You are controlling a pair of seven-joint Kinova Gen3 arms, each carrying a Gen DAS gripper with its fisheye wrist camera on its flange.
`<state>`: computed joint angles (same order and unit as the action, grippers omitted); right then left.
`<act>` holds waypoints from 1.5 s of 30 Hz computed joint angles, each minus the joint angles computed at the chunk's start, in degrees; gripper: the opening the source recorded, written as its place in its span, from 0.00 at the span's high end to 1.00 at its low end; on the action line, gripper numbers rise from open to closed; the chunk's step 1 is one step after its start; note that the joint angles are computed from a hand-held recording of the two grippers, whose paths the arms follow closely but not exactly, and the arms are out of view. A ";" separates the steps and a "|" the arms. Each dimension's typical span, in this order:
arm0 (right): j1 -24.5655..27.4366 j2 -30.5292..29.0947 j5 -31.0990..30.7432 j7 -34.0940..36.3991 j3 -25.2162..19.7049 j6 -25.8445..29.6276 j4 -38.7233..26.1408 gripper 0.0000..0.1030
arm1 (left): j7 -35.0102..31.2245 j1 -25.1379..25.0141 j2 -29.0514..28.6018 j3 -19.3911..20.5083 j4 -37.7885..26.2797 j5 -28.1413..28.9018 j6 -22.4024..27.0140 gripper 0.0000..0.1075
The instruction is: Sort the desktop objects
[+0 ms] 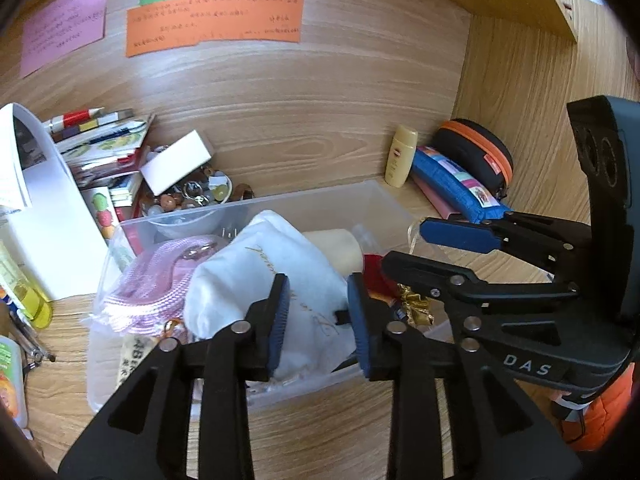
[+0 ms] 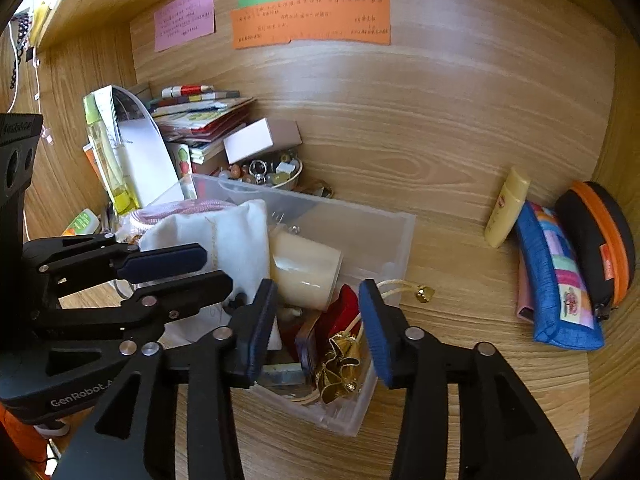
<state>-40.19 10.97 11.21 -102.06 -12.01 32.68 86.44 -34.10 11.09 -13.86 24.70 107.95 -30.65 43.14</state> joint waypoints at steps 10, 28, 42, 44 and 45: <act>-2.88 -4.34 10.13 -10.60 0.56 -1.71 3.88 0.40 | 6.92 -3.49 -3.76 6.26 0.64 -5.06 4.30 0.41; -0.62 -13.71 21.74 -26.03 -7.50 -1.44 11.77 0.02 | 9.56 -17.56 -14.87 22.26 -0.44 -3.74 14.75 0.06; 7.37 -21.57 30.78 -40.60 -18.43 -2.38 19.16 0.00 | 2.41 -25.18 -25.90 23.56 0.38 7.06 14.70 0.05; 8.53 -22.14 31.12 -41.44 -19.65 -2.75 19.74 0.00 | 1.03 -25.28 -26.85 22.70 0.71 8.65 14.19 0.05; 9.20 -22.39 31.55 -42.11 -20.43 -2.83 20.03 0.00 | 0.44 -25.53 -27.46 22.37 0.90 9.36 13.96 0.05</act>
